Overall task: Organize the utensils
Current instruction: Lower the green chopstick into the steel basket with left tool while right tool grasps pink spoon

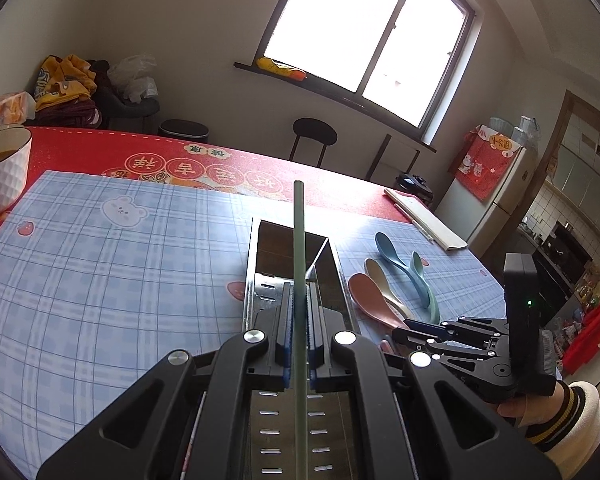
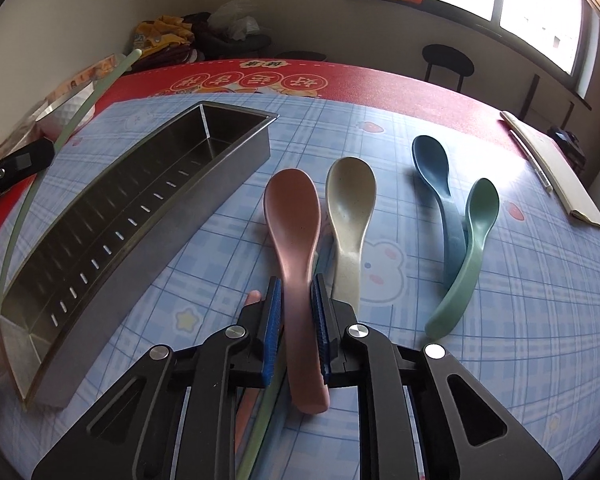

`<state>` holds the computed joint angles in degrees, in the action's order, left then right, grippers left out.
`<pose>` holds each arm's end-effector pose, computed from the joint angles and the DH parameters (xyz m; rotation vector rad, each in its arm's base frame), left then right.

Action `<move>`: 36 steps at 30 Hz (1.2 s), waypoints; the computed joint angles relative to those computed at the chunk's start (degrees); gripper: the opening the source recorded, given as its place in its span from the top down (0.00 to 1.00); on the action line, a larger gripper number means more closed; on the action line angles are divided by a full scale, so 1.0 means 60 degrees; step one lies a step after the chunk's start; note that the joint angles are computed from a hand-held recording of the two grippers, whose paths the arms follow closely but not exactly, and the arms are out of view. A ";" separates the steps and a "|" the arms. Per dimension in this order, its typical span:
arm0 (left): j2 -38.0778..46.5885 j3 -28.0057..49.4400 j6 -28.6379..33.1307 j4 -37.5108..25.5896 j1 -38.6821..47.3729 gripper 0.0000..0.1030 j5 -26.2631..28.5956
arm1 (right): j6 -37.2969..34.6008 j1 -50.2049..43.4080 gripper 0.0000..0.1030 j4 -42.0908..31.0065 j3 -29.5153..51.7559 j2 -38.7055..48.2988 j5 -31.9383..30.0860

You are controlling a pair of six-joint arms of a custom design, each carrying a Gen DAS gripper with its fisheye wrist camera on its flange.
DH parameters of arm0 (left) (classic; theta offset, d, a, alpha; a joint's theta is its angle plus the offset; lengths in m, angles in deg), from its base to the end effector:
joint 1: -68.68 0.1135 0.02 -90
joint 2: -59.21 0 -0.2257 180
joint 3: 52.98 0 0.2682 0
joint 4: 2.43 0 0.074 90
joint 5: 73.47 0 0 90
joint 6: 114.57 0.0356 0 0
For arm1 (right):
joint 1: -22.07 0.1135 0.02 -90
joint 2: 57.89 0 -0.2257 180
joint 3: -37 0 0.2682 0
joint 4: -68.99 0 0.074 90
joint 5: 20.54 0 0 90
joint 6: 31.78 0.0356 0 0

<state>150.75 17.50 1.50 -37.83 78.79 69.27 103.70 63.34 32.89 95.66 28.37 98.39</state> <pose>0.3290 0.0299 0.1631 0.6288 2.1261 -0.8282 0.2290 0.1780 0.1202 0.2394 2.4625 -0.0668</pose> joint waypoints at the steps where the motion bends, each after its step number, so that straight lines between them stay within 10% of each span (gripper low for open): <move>1: 0.0041 0.0009 -0.0001 0.0018 0.0012 0.94 0.0004 | 0.0018 0.0036 0.86 -0.0031 0.0024 0.0051 0.0089; 20: 0.0534 0.0546 0.0342 -0.1083 -0.0222 0.94 0.0082 | 0.0690 0.0672 0.86 0.1925 -0.1737 -0.1752 0.1181; 36: 0.0280 0.0745 -0.0327 -0.1283 -0.1376 0.94 -0.2022 | 0.0439 0.0874 0.86 0.2538 -0.2172 -0.2079 0.1326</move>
